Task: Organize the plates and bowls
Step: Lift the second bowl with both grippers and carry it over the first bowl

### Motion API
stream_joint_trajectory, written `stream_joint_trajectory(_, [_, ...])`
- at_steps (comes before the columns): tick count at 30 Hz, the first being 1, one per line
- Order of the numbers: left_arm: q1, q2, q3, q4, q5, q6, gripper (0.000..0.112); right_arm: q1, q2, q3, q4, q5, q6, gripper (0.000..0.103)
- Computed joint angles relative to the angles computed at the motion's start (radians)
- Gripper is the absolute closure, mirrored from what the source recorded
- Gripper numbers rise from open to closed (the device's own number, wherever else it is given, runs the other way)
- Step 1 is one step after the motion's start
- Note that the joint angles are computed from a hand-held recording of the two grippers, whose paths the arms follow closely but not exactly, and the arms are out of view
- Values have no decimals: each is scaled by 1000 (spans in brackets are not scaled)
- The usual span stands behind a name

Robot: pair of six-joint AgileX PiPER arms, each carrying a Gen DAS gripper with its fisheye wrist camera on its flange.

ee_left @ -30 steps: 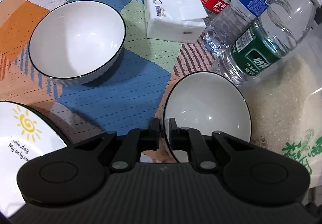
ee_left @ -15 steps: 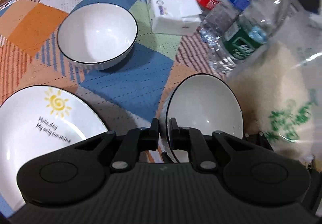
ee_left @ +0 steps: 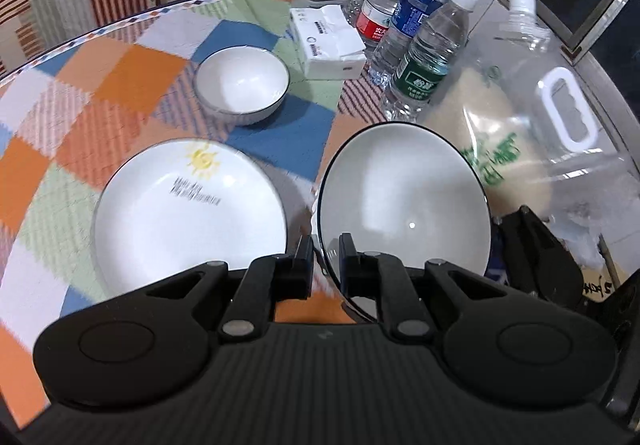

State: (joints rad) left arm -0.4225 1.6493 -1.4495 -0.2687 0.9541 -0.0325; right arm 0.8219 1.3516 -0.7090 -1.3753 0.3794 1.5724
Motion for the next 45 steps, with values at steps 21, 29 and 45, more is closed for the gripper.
stream_joint_trajectory(21, [250, -353, 406, -156, 169, 111, 101, 263, -107, 31, 292, -52, -222, 6])
stream_joint_trajectory(29, [234, -319, 510, -142, 98, 118, 101, 221, -51, 78, 350, -189, -258, 6])
stream_joint_trajectory(45, [156, -219, 560, -68, -33, 81, 101, 276, 65, 51, 358, -120, -247, 6])
